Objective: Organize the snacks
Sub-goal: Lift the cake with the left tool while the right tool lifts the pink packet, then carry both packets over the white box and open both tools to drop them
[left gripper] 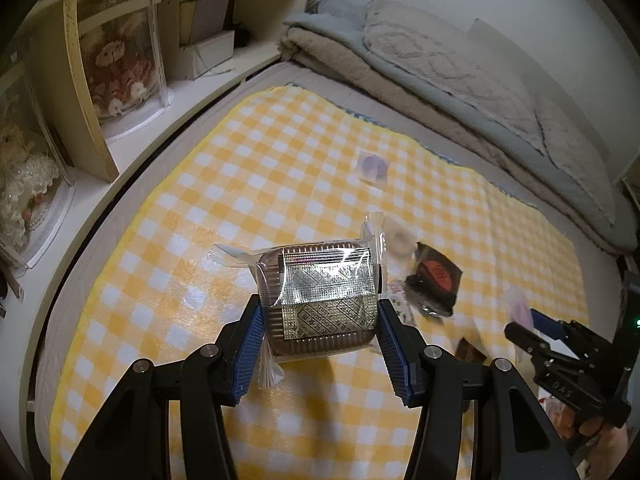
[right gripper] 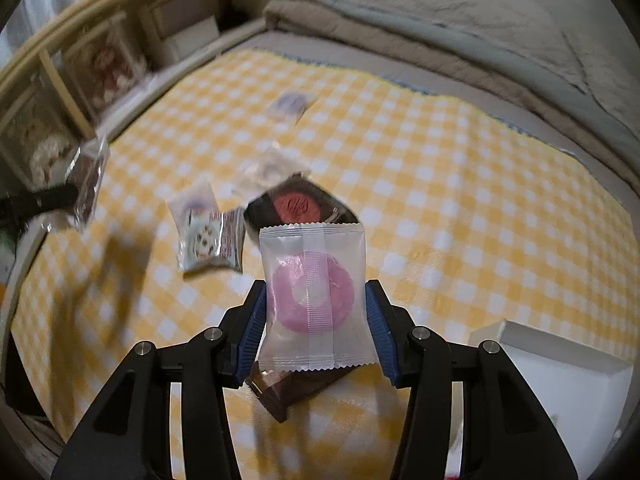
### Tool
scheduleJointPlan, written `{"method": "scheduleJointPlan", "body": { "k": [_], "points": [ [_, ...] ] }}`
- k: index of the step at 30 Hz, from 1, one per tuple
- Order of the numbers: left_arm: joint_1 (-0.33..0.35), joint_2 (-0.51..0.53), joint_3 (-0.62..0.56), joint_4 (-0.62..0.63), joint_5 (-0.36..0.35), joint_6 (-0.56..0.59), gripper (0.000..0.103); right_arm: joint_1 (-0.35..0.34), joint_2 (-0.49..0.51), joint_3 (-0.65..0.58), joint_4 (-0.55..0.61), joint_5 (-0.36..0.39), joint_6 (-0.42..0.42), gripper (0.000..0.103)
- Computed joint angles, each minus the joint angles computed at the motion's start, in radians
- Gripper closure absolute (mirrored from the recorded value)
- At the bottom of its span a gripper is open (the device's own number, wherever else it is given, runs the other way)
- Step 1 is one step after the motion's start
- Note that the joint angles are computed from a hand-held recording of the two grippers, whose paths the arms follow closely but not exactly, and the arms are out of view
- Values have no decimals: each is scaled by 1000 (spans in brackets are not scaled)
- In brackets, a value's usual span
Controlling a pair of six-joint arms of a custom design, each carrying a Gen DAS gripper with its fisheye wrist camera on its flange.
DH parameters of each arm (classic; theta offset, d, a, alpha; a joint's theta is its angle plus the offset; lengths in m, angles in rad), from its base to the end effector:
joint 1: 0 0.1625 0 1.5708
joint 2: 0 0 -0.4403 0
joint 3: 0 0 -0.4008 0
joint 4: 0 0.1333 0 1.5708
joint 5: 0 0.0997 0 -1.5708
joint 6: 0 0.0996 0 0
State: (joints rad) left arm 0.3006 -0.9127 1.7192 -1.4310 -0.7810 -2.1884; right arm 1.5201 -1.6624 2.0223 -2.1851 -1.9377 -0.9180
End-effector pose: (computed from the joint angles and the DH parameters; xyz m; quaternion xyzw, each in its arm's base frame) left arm -0.4631 -0.3572 0.0996 -0.2069 0.8142 -0.4045 0.3613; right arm 0.0744 -0.4591 0.3949 0.3888 -0.8947 0.0261 0.2182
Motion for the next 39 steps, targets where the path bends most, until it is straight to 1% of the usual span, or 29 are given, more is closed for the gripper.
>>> {"method": "scheduleJointPlan", "body": {
  "k": [2, 7, 10, 16, 19, 26, 30, 34, 37, 39],
  "points": [
    [-8, 11, -18, 18, 4, 0, 50, 0, -10, -9, -4, 24, 11, 53],
    [-27, 50, -71, 53, 12, 12, 50, 5, -36, -21, -15, 47, 49, 53],
    [-30, 78, -109, 79, 16, 28, 50, -1, -60, -31, -18, 61, 50, 53],
    [-37, 126, -162, 58, 47, 76, 50, -30, -101, -72, -2, 89, 69, 53],
    [-38, 163, -202, 45, 66, 123, 50, -51, -118, -97, 2, 95, 72, 53],
    [-32, 230, -268, -47, 112, 247, 50, -116, -148, -171, 22, 105, 74, 53],
    [-20, 281, -313, -131, 131, 350, 50, -156, -161, -207, 26, 108, 71, 53],
    [-9, 339, -368, -196, 139, 442, 50, -196, -168, -245, 34, 112, 63, 53],
    [1, 383, -405, -265, 140, 514, 50, -229, -169, -277, 41, 115, 52, 53],
    [8, 410, -423, -336, 131, 571, 50, -251, -169, -296, 47, 116, 43, 53]
  ]
}}
